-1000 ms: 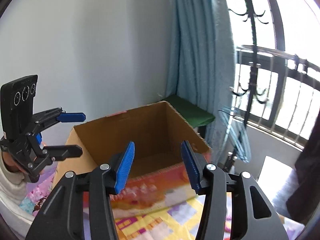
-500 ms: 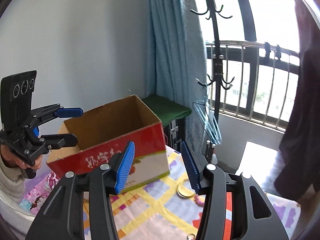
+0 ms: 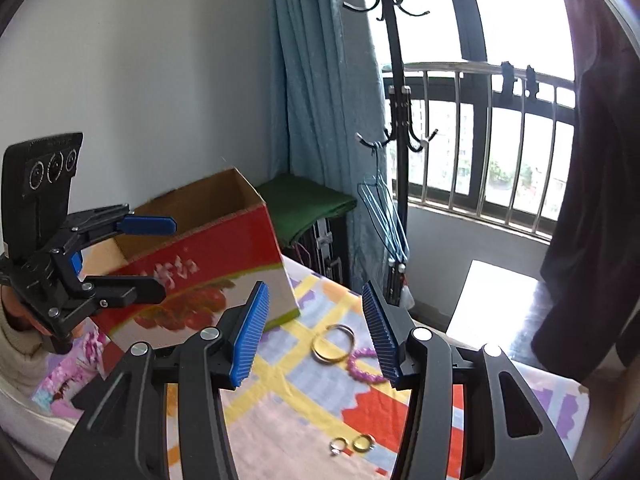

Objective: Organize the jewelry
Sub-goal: 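Move both open grippers back over the bed toward the remaining bracelets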

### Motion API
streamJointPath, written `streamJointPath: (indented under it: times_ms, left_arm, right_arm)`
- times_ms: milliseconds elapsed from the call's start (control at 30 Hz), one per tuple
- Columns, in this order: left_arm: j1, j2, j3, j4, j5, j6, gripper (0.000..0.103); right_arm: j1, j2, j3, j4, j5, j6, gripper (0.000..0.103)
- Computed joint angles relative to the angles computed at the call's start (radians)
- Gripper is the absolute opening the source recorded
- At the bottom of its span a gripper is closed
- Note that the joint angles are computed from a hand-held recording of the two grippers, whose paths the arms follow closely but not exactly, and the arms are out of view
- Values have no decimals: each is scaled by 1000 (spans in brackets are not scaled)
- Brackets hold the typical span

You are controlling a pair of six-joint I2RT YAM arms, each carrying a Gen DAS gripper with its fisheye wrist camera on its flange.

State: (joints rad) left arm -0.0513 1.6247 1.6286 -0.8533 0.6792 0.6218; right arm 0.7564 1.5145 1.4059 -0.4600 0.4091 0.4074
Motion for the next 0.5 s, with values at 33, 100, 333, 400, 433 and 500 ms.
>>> streamJointPath:
  times_ms: [33, 100, 333, 400, 433, 500]
  left_arm:
    - [-16, 2, -8, 14, -13, -7, 91]
    - [-43, 17, -30, 49, -25, -21, 91]
    - [-121, 77, -81, 133, -88, -57, 91]
    - [-138, 95, -95, 157, -100, -72, 91]
    - [-148, 106, -105, 172, -104, -76, 91]
    - [-166, 132, -118, 199, -116, -80, 91]
  right_arm:
    - [-9, -3, -16, 0, -12, -6, 48]
    - [-25, -5, -38, 2, -35, -14, 48]
    - [-98, 23, -99, 18, -103, -33, 44]
    - [-115, 31, -118, 37, -128, -39, 44]
    - [-126, 35, -128, 46, -140, -41, 44]
    - [-140, 43, -141, 59, -157, -44, 44]
